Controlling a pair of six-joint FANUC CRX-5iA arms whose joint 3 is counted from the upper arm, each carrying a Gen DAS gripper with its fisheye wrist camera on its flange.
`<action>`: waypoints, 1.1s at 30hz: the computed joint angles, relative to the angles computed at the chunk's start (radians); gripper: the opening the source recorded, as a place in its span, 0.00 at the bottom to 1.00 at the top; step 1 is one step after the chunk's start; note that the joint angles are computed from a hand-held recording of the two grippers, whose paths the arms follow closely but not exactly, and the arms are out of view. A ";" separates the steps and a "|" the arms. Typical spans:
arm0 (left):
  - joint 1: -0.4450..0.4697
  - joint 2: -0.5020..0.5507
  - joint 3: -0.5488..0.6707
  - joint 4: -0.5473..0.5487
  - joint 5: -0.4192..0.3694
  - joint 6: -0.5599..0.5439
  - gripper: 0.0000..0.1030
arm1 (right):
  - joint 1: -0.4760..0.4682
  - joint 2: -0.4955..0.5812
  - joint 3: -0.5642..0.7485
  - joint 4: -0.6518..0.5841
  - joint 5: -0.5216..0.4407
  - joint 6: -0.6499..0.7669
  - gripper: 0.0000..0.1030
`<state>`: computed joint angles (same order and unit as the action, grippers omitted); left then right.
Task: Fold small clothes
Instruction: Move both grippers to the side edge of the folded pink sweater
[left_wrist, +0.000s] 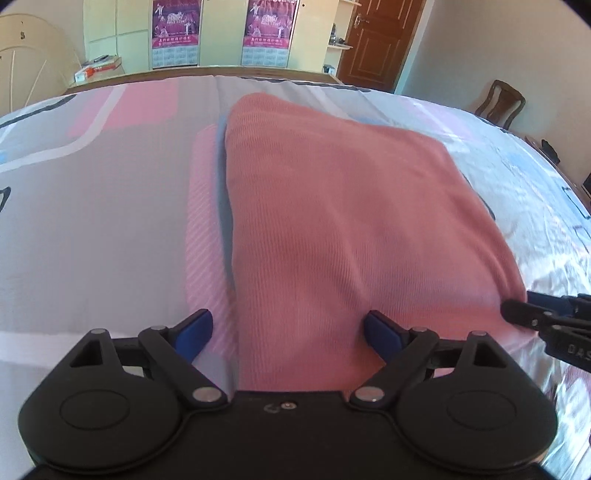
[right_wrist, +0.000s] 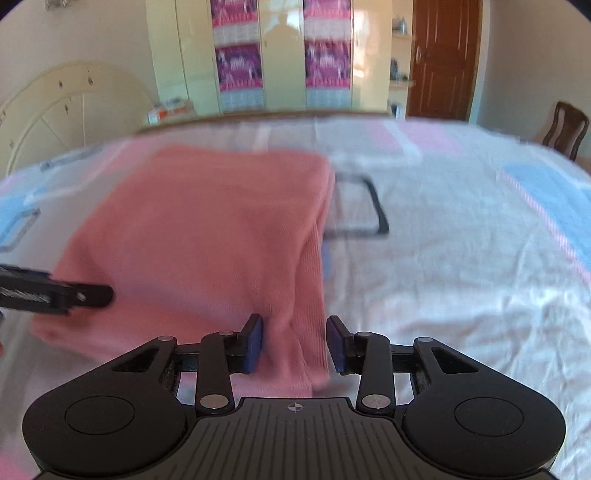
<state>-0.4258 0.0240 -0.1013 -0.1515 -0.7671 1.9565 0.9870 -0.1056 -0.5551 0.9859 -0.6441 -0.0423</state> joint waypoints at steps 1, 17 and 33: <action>-0.006 -0.007 -0.007 -0.011 0.000 0.001 0.87 | 0.000 -0.008 -0.012 -0.006 0.008 -0.016 0.36; 0.065 -0.036 -0.003 0.126 0.035 -0.035 0.92 | -0.085 -0.067 -0.019 -0.012 0.122 -0.046 0.65; 0.071 0.128 0.122 0.182 0.048 -0.098 0.95 | -0.193 0.077 0.144 -0.248 0.261 0.152 0.71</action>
